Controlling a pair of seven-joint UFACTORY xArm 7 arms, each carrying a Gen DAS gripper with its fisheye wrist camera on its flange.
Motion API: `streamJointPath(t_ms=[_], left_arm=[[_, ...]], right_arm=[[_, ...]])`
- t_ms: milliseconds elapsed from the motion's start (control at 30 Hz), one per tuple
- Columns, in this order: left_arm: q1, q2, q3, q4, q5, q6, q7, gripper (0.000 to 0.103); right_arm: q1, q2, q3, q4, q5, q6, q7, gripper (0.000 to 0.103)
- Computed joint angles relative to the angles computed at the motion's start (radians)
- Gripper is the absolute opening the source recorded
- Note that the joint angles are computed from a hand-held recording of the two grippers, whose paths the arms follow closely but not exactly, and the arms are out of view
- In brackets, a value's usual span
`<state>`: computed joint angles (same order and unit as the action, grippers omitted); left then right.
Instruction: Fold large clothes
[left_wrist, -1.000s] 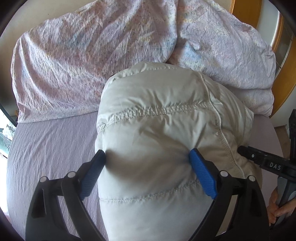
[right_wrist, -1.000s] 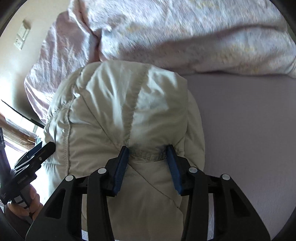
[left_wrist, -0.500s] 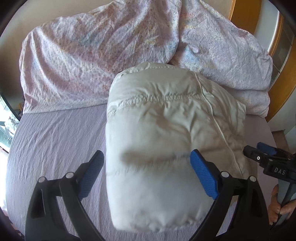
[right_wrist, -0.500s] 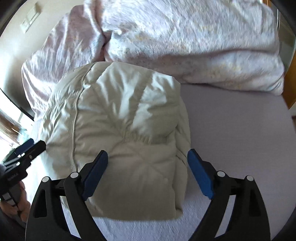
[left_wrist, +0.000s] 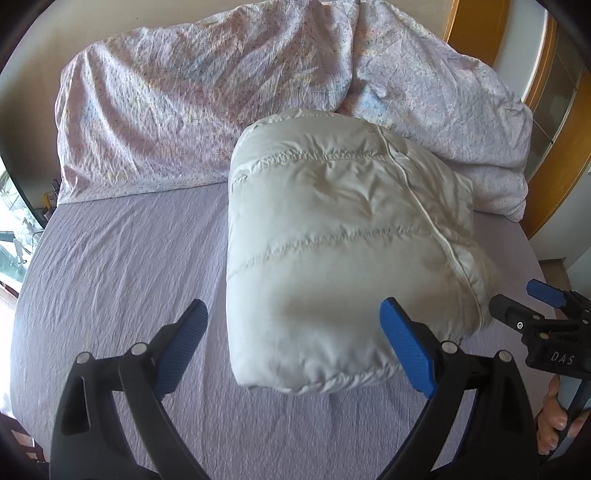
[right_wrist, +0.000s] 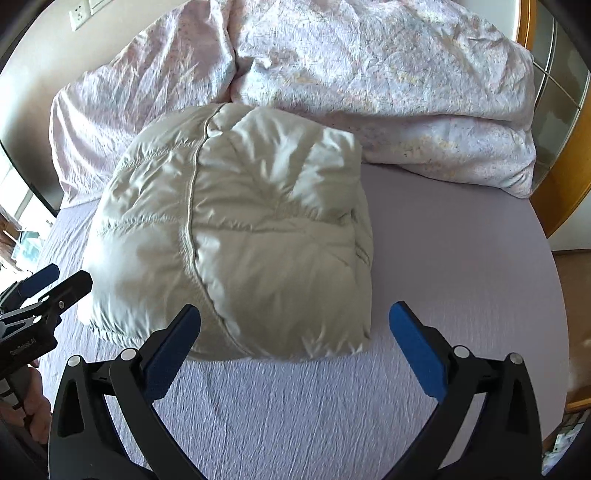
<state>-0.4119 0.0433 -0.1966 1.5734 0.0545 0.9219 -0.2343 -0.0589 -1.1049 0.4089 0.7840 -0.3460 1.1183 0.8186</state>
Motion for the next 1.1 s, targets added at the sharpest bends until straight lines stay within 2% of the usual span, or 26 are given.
streamJointPath(t_ms=[167, 433, 1100], left_arm=[[0.006, -0.041, 0.000, -0.050, -0.024, -0.015, 0.008, 0.094], [0.019, -0.131, -0.002, -0.143, -0.083, -0.034, 0.032, 0.094], [0.023, -0.303, 0.004, -0.281, -0.203, 0.030, 0.152, 0.094]], right_arm=[[0.018, -0.026, 0.002, -0.020, 0.014, -0.006, 0.021, 0.102], [0.065, -0.068, 0.005, -0.045, 0.070, 0.044, 0.023, 0.102], [0.138, -0.133, 0.063, -0.054, 0.138, 0.137, 0.073, 0.102]])
